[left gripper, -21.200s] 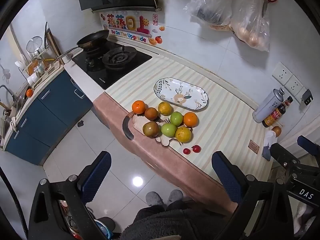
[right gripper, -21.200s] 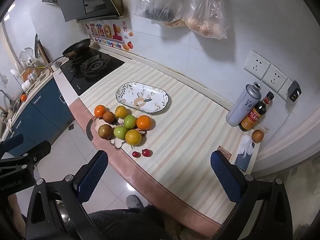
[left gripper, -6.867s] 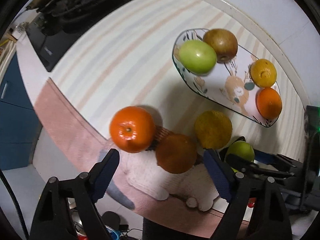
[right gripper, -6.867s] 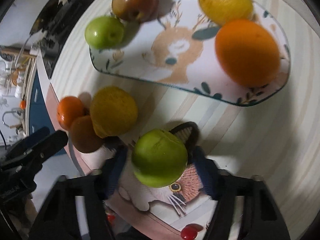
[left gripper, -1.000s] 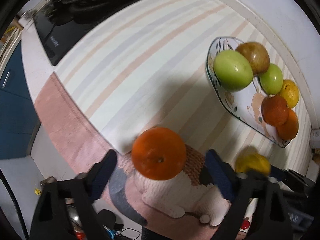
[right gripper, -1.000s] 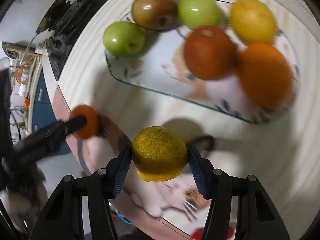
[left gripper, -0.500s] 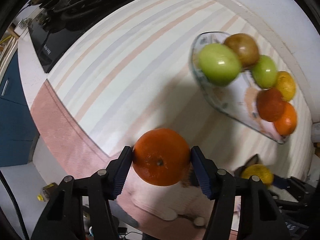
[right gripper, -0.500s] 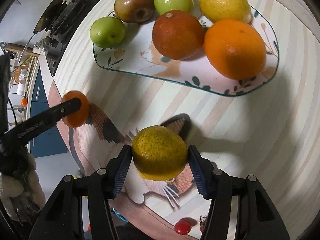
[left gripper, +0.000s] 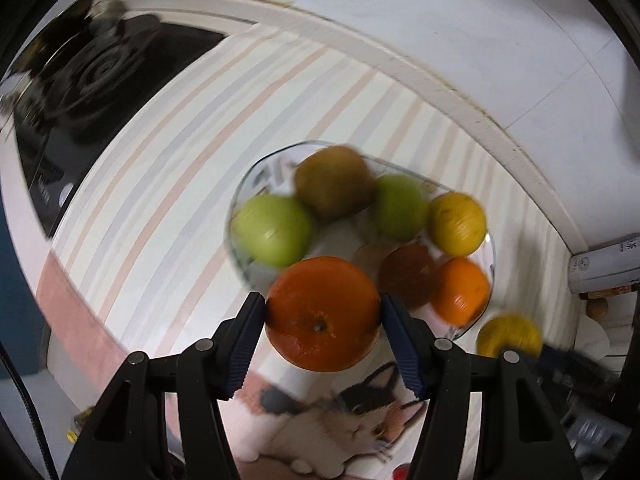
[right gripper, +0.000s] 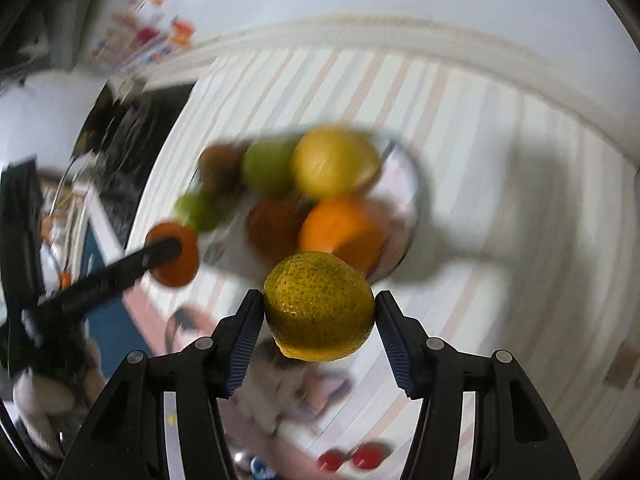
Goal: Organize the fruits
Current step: 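Set the tangerine on the plate with the left tool while the right tool places the yellow citrus, then open both tools and lift them away from the plate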
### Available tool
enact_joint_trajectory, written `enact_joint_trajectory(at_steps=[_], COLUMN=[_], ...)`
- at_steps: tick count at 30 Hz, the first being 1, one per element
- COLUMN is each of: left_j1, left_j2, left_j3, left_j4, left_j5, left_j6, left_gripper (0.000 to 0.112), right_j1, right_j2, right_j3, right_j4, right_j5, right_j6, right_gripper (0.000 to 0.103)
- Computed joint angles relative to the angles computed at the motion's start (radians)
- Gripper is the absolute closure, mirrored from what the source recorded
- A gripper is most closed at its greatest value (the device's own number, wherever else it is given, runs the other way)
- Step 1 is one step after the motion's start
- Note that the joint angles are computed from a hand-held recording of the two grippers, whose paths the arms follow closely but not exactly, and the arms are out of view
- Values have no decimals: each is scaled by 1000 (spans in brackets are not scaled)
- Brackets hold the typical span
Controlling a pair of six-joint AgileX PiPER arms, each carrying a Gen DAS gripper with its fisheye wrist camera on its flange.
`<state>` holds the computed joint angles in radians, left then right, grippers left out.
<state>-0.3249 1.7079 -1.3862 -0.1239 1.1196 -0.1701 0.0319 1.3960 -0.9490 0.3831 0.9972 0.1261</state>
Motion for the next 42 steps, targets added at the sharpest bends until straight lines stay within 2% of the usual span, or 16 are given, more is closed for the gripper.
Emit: enact_joint_trajectory(at_steps=[5,12,15,24,25,27,29,32,34,35,42], left_j1=[-30,-67,-82,-89,-83,-62,-45,-27,-22,-22,-19], left_j2=[119,225,232,232,235,233,221,198,180,162,30], left_j3=[-120,-204,-205,-199,-206,-210,-206,-194,-181,-167,-43], left_j4=[24,55,76,97,88,57,46,46,55,69,118], left_j5=[32,75,69,56,65,70,65,56,54,50,22], left_j6=[-7,-25,-45,-31,-31,-35,-38,-38,-40,-45,-80], left_gripper=[54,54,54,53,53,53,44,33,27,27,27], right_j1=[-73,-48,-43,-102,-115,-139,-146,-151,-140,-129,22], right_j2=[134,268,278,328,335,344,340,324,298,282,109], right_j3=[-104,-177,-168,-176,-176,-168,-163,-154,-152,-152,-113], right_j4=[-67,-163,-158,-23,1,40,41,36,9,-14,-215], right_j5=[-22,-55,-79,-72,-64,-50,-48,-45,-39,-37,1], right_j6=[-19,-3,-10,-106,-123,-147,-146,-142,-120,-104,46], right_gripper=[43,43,43,42,40,27,21,20,13,10,9])
